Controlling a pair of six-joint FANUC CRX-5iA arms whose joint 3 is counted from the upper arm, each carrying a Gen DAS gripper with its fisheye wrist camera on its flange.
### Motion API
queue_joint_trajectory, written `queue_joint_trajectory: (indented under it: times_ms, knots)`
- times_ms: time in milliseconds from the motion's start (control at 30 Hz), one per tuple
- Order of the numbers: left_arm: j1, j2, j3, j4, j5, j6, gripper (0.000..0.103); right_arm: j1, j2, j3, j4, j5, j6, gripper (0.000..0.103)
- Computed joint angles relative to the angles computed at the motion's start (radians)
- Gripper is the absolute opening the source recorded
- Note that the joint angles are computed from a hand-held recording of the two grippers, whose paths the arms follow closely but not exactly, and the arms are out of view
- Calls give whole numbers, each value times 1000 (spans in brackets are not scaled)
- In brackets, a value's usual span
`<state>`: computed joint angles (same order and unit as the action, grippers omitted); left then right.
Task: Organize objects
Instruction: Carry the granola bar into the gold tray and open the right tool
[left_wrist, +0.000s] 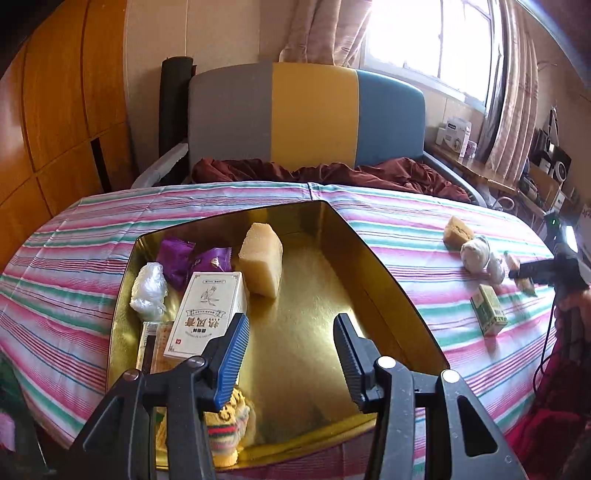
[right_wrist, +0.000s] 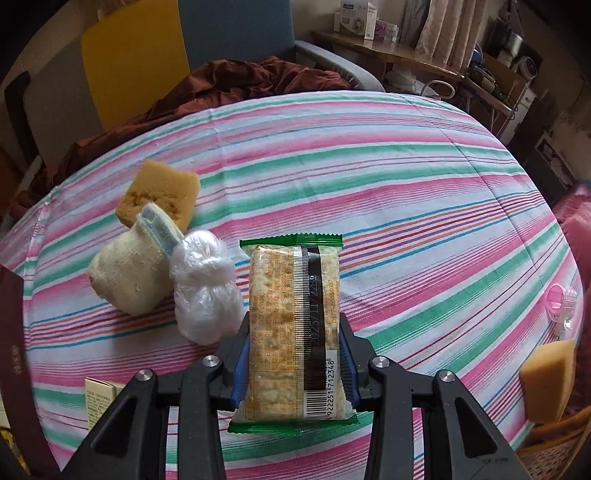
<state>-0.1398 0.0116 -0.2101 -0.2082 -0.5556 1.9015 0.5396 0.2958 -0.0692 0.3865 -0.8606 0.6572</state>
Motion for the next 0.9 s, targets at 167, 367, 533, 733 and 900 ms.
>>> queue_joint_trajectory:
  times_ms: [167, 367, 533, 733, 900]
  knots:
    - [-10, -16, -10, -32, -8, 23, 48, 26, -66, -87, 100, 144, -65, 40]
    - [2, -36, -31, -38, -7, 20, 48, 72, -90, -68, 17, 194, 89, 40]
    - [34, -51, -61, 7, 5, -18, 48, 156, -106, -19, -110, 202, 233, 40]
    - [92, -93, -103, 48, 11, -68, 48, 274, -56, 139, -312, 135, 436, 40]
    - [168, -133, -146, 86, 6, -65, 48, 344, 30, 267, -443, 67, 526, 41]
